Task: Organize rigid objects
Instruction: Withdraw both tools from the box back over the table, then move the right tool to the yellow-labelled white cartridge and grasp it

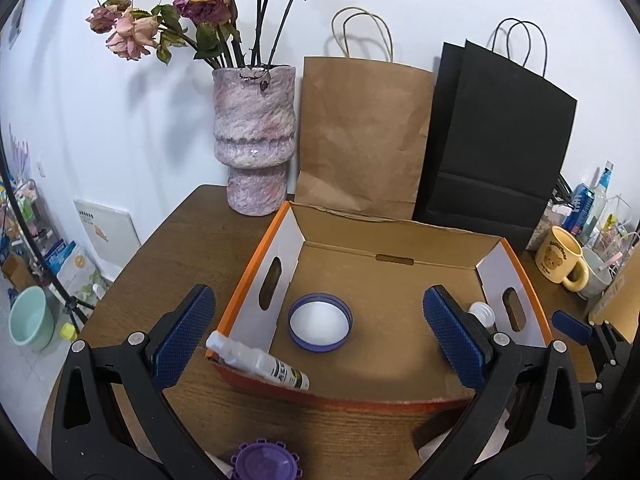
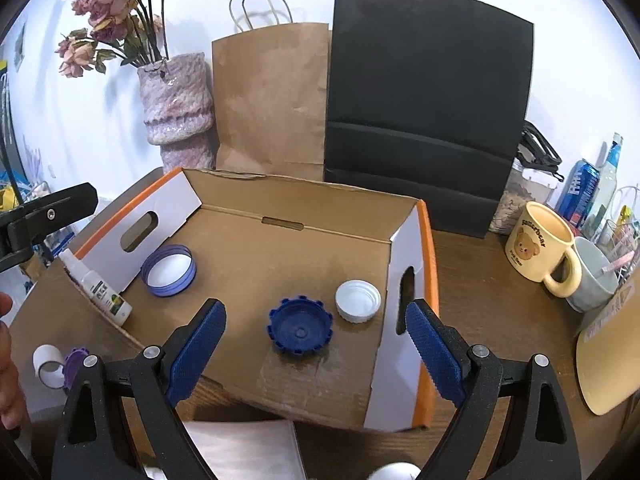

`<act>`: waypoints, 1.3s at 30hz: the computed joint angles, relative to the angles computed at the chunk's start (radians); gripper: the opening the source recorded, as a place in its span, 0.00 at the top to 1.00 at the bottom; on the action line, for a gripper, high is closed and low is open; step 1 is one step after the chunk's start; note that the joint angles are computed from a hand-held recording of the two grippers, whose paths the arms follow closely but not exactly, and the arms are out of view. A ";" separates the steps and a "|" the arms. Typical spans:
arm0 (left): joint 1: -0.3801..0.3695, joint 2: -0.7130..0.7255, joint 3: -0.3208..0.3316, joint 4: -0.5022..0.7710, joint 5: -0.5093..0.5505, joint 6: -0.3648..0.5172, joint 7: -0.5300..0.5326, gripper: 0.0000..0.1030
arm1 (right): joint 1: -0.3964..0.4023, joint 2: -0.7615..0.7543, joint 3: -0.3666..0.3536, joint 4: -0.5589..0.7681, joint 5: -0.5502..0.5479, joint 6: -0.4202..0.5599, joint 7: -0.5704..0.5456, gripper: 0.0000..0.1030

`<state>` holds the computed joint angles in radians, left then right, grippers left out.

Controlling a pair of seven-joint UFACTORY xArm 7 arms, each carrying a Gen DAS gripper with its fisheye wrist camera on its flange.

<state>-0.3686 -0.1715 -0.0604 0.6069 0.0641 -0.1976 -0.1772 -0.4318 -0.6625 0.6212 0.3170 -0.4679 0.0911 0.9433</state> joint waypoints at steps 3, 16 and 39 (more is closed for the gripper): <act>-0.027 -0.027 0.030 -0.029 0.015 -0.005 0.000 0.00 | 0.039 -0.040 -0.022 -0.027 0.009 0.016 0.001 0.08; -0.125 -0.160 0.155 -0.163 0.052 -0.016 0.027 0.00 | 0.235 -0.226 -0.108 -0.134 0.036 0.140 0.004 0.08; -0.173 -0.466 0.216 -0.429 -0.012 0.065 0.187 0.00 | 0.740 -0.592 -0.154 -0.289 0.108 0.604 0.123 0.08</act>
